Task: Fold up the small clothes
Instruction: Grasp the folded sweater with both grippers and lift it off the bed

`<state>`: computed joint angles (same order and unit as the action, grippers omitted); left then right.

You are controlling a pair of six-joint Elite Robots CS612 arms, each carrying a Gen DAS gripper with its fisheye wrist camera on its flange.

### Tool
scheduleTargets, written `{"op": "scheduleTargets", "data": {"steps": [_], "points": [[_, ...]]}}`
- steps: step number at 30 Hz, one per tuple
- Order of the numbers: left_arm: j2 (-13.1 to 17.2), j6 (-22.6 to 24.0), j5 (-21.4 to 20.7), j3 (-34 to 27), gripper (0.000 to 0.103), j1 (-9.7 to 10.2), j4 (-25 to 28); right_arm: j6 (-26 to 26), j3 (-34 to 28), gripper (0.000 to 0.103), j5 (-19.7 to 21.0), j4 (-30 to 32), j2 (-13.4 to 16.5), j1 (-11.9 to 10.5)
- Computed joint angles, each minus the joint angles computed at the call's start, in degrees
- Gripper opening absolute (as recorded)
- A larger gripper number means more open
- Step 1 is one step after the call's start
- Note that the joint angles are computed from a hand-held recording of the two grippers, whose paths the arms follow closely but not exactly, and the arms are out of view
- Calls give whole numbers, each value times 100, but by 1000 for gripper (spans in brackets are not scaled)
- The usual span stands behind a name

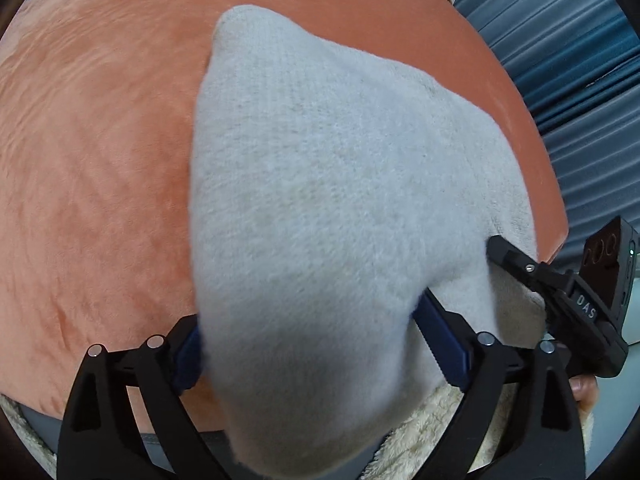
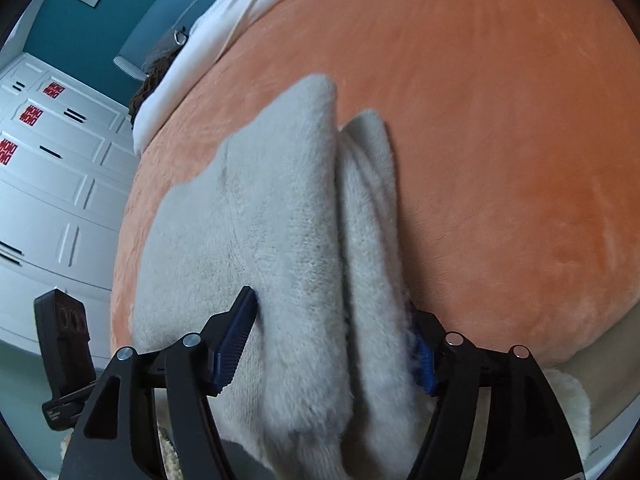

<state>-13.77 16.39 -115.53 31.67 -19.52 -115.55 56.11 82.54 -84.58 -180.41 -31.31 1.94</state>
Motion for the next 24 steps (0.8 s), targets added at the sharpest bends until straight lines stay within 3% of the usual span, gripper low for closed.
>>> {"op": "scheduleTargets", "data": {"steps": [2, 5, 7, 9, 12, 17, 24], "points": [[-95, -81, 174, 186, 90, -56, -206, 59, -96, 67, -49, 83, 55, 18], [-391, -114, 284, 714, 79, -102, -713, 33, -137, 45, -270, 152, 12, 72], [-521, 60, 290, 882, 68, -101, -922, -105, -84, 37, -435, 117, -80, 112], [-592, 216, 124, 913, 56, -65, -988, -175, -13, 35, -532, -74, -172, 146], [-710, 412, -198, 939, 52, 6, -971, -356, 85, 35, -874, -250, -356, 249], [-1023, 549, -761, 1243, 50, 109, -1230, -750, 236, 34, -1517, -431, -714, 459], [-1533, 829, -1505, 1826, 50, 268, -2183, -1202, 440, 35, -2521, -1149, -1115, 762]]}}
